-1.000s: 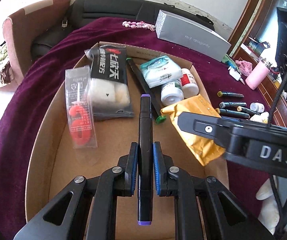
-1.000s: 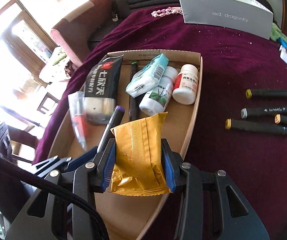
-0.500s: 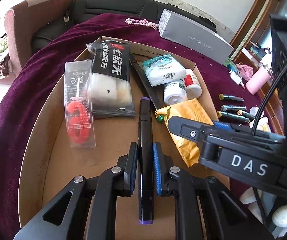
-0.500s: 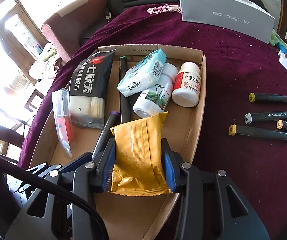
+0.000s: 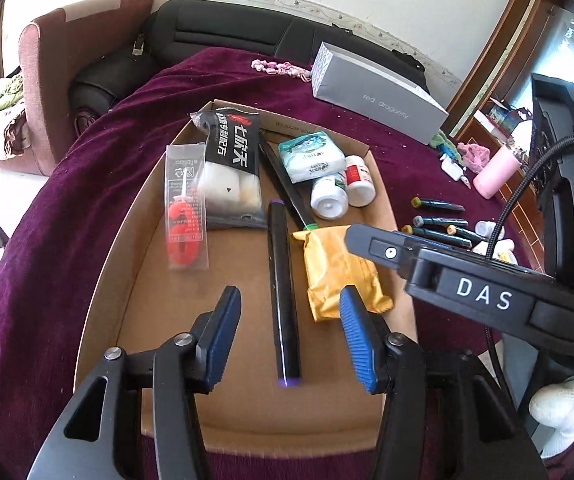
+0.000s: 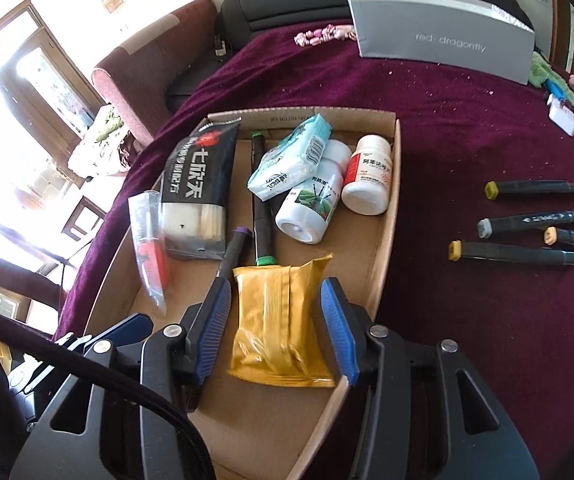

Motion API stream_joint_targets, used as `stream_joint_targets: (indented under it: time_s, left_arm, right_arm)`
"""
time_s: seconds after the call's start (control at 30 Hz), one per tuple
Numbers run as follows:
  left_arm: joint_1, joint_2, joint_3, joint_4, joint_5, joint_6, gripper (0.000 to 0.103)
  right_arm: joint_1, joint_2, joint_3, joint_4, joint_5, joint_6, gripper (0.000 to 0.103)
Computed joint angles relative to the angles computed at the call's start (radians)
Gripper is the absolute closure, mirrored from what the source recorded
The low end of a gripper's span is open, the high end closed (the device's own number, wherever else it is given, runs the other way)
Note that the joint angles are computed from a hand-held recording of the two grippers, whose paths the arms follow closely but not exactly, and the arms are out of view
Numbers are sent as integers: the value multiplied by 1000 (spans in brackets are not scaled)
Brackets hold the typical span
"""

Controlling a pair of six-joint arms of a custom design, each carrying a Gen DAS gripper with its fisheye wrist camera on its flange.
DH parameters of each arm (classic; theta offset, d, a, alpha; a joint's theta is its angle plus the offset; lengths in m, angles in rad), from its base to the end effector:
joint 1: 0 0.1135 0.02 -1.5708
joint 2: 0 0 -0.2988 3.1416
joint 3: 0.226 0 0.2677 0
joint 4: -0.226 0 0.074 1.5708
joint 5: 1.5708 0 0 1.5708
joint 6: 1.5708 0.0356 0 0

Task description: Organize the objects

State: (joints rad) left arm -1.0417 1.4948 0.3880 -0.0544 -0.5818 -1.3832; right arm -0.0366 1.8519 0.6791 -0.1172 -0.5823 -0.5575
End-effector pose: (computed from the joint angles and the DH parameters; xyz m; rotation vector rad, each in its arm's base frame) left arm 0.1224 -0.1706 0.1098 -0.5668 2.3901 -0.2195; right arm 0.2886 0.0090 0.0836 -0.7865 2.5177 0.6461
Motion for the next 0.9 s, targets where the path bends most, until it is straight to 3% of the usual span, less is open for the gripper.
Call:
stream_joint_targets:
  time_s: [0.23, 0.33, 0.57, 0.9]
  left_arm:
    - [-105, -26, 49, -142, -59, -138, 58]
    - [-138, -9, 94, -195, -79, -167, 58]
    - [-171, 79, 247, -275, -108, -146, 58]
    - [-145, 200, 415, -306, -95, -78, 58]
  right_arm:
    - [-107, -126, -88, 4, -55, -114, 57]
    - [-166, -192, -133, 28, -71, -173, 52]
    - [-340, -268, -172, 63, -136, -310, 51]
    - [-508, -173, -59, 43, -208, -364, 49]
